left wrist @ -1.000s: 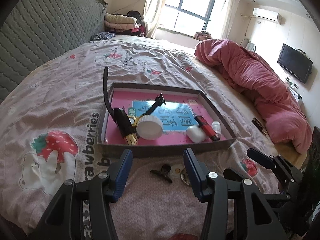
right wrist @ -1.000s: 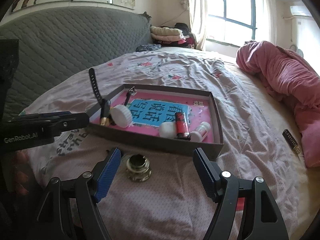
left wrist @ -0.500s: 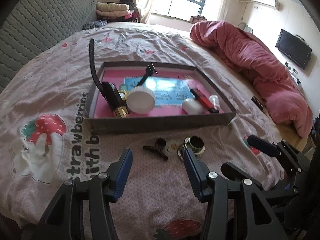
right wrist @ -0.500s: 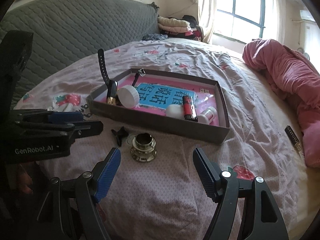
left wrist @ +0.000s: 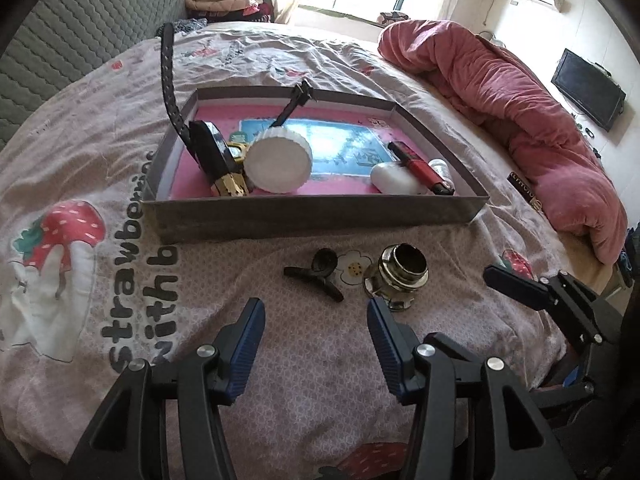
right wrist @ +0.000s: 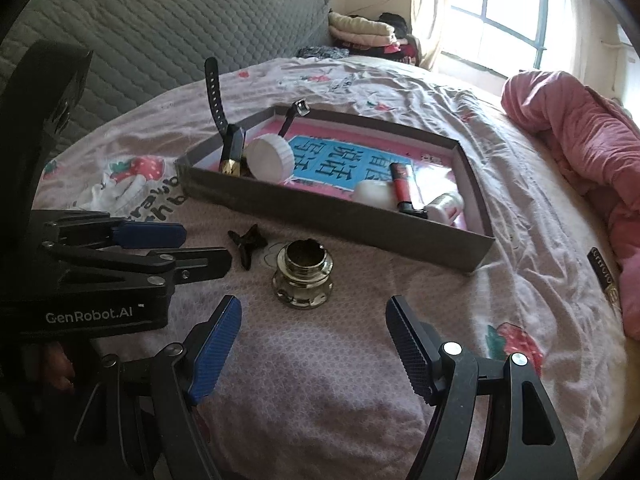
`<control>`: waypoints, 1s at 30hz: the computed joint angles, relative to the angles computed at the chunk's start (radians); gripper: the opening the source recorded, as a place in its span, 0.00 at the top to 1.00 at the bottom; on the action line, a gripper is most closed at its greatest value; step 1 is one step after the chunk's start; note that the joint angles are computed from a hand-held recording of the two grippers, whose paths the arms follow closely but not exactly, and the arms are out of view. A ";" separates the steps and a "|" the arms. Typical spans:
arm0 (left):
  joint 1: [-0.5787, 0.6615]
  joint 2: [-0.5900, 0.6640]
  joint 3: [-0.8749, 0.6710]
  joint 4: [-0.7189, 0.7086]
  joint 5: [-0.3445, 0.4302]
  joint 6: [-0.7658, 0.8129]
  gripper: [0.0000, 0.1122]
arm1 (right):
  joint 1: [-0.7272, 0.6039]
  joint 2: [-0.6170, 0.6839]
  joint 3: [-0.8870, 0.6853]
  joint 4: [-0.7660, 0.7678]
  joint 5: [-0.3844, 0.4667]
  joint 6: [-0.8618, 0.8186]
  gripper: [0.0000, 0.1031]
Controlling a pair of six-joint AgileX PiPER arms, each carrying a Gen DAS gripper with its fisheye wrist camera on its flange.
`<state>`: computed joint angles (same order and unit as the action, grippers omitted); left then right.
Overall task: Organize rigid objects
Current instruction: 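Withdraw both open tools from the box toward the hair clip and metal fitting, then close the left tool on the black hair clip while the right tool closes on the metal fitting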
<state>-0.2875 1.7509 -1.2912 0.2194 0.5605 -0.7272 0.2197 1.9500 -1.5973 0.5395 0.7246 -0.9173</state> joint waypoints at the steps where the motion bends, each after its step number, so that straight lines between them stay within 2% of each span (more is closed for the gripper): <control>1: 0.006 0.008 -0.001 -0.023 -0.006 0.022 0.53 | 0.003 0.004 -0.004 -0.005 0.000 0.008 0.27; 30: 0.068 0.141 -0.090 -0.073 -0.062 0.121 0.53 | 0.052 0.180 -0.197 -0.122 0.000 0.189 0.27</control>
